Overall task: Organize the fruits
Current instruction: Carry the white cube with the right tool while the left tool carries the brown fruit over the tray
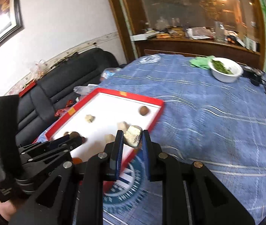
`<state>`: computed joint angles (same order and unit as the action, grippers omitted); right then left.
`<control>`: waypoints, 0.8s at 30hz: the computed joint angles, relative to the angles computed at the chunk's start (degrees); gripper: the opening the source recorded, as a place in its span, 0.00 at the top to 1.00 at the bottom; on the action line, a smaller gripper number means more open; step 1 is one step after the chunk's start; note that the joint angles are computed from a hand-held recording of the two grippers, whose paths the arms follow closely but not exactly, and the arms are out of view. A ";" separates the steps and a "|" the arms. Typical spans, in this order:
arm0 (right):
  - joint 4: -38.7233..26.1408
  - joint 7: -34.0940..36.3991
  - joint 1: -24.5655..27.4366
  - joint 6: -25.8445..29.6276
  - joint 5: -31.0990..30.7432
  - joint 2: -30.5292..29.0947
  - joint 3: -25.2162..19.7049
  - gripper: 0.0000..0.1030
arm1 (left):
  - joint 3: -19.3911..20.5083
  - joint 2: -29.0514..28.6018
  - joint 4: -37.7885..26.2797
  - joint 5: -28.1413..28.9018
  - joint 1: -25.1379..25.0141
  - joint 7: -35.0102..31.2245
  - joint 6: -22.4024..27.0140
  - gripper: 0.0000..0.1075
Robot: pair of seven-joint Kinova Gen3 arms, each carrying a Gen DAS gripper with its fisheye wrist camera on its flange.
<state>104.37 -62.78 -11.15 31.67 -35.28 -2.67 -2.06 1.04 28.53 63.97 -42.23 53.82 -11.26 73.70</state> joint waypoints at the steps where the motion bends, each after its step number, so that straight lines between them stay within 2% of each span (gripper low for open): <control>1: -0.60 -0.21 -0.38 -0.12 0.27 0.51 -0.42 0.79 | -0.26 -0.14 0.12 -0.11 -0.29 0.04 0.13 0.81; 11: -7.16 -5.26 -2.72 -1.02 7.40 6.12 -4.47 0.79 | -0.96 1.56 -2.27 0.47 -2.29 -1.25 1.51 0.81; 24: -10.87 -12.35 -3.27 -0.61 14.94 11.25 -6.12 0.79 | -1.76 3.13 -3.66 4.16 -5.04 -3.36 1.43 0.81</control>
<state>93.49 -75.13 -14.43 31.06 -20.34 8.58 -8.18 -0.72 31.67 60.31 -38.06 48.78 -14.63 75.13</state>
